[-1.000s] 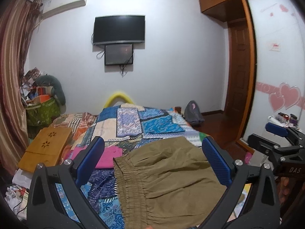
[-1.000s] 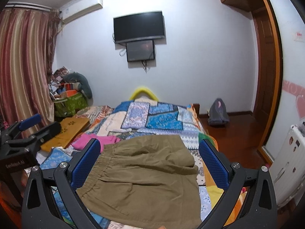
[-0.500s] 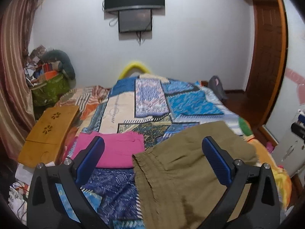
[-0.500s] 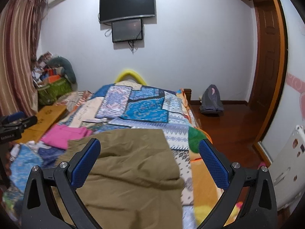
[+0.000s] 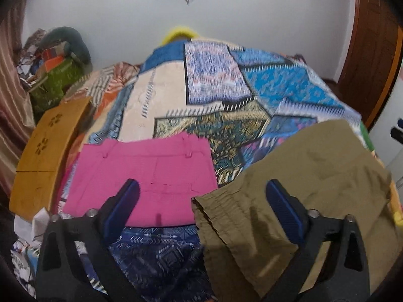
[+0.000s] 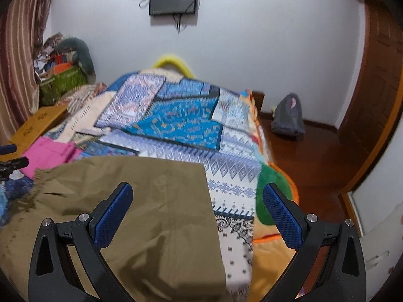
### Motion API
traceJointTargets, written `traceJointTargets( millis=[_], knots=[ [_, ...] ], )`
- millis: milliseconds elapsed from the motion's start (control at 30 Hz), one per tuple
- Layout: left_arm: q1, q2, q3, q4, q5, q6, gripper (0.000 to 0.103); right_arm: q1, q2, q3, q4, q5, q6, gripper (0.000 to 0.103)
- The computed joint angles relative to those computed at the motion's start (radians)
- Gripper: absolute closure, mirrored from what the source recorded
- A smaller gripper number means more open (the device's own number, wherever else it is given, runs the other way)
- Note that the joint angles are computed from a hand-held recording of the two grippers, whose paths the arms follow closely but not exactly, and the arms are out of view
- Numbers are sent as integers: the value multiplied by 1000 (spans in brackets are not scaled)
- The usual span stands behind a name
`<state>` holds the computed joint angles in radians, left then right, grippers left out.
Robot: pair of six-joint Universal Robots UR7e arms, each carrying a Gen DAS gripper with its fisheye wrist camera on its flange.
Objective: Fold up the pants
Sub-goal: 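Lower both tools and grasp the olive pants' waistband and leg edge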
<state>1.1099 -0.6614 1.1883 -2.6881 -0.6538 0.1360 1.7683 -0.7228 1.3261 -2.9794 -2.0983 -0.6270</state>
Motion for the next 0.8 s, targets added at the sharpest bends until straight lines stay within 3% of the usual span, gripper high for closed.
traceJointTargets(
  millis=[133,233,400,433,500,567,633,733,767,800],
  knots=[
    [30,37,-64,114,5,-38,12,-20,48,-102,141,-7,34,2],
    [46,35,-72,179,-34,-78,16,-29,94,-182,209,-28,22,2],
    [63,42,-76,199,-75,-76,19,-42,158,-305,363,-12,33,3],
    [67,43,-76,192,-90,-74,19,-43,174,-330,378,-13,27,6],
    [76,46,-93,219,-121,-106,20,-47,195,-371,422,-17,35,25],
    [88,44,-108,257,-169,-135,26,-56,208,-417,508,11,76,32],
    [93,43,-110,258,-194,-132,29,-65,208,-427,540,38,98,33],
    [97,38,-112,277,-239,-135,46,-72,204,-429,555,63,102,31],
    [97,37,-114,285,-254,-140,54,-73,202,-428,559,67,104,32],
    [95,39,-119,294,-258,-142,57,-73,201,-429,565,73,105,37]
  ],
)
